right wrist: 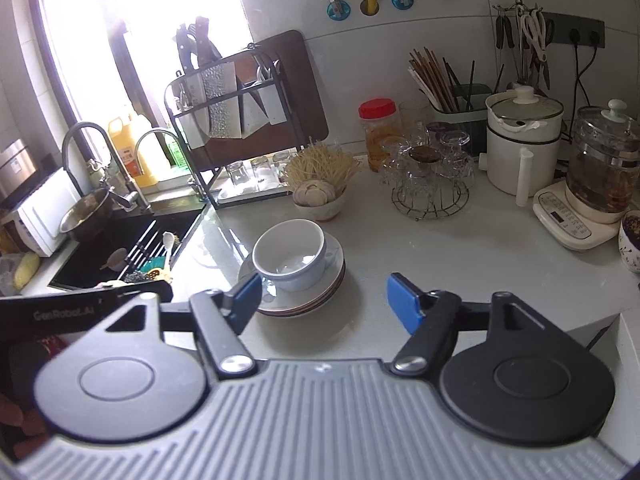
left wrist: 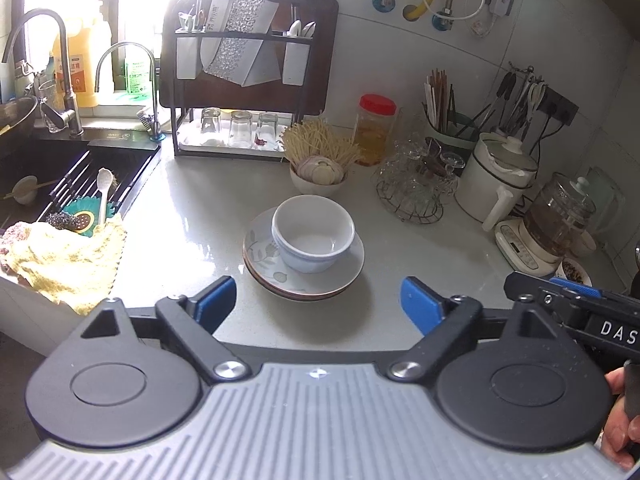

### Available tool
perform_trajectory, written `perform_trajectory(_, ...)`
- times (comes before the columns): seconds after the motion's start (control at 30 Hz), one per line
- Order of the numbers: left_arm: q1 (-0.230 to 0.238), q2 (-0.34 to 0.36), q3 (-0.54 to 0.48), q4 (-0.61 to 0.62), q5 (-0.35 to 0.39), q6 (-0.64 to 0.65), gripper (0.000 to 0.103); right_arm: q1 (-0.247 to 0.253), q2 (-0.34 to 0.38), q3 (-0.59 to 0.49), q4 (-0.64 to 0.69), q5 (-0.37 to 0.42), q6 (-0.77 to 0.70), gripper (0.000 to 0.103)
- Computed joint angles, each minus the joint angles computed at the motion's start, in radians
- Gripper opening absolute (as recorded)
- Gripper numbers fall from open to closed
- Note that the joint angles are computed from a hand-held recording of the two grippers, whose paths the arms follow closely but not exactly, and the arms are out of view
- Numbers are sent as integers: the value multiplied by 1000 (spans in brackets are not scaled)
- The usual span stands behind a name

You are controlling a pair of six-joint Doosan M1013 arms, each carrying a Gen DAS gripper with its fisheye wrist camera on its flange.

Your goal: Organize plates and bowls

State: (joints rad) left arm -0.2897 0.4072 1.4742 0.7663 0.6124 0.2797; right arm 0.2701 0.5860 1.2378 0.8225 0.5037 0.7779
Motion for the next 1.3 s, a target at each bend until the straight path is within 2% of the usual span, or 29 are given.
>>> perform_trajectory(0.1,1,-1,-1,22,19,-16,96,6,-5,5,-17,-34,-9,72)
perform_trajectory(0.2,0,0,-4,40,45,-14,98,7,-5,5,-11,-32,-15,72)
perform_trajectory(0.5,-2,-7,1,49,62,0,98,10,-2,3,-9,-13,0,74)
perform_trajectory(0.57,-4,-7,2,49,67,-1,99,10,-2,3,-9,-18,6,88)
perform_trajectory(0.63,-4,-6,2,46,67,-4,99,12,-3,5,-19,-40,9,91)
perform_trajectory(0.67,-4,-5,1,38,69,4,99,12,-3,7,-18,-50,10,99)
perform_trajectory(0.7,-4,-5,0,34,68,9,99,12,-3,9,-23,-57,21,103)
perform_trajectory(0.77,-6,-5,1,38,69,9,99,14,-2,6,-62,-59,62,103)
perform_trajectory(1.3,-13,1,-26,69,99,13,99,7,-8,15,19,-51,-8,103)
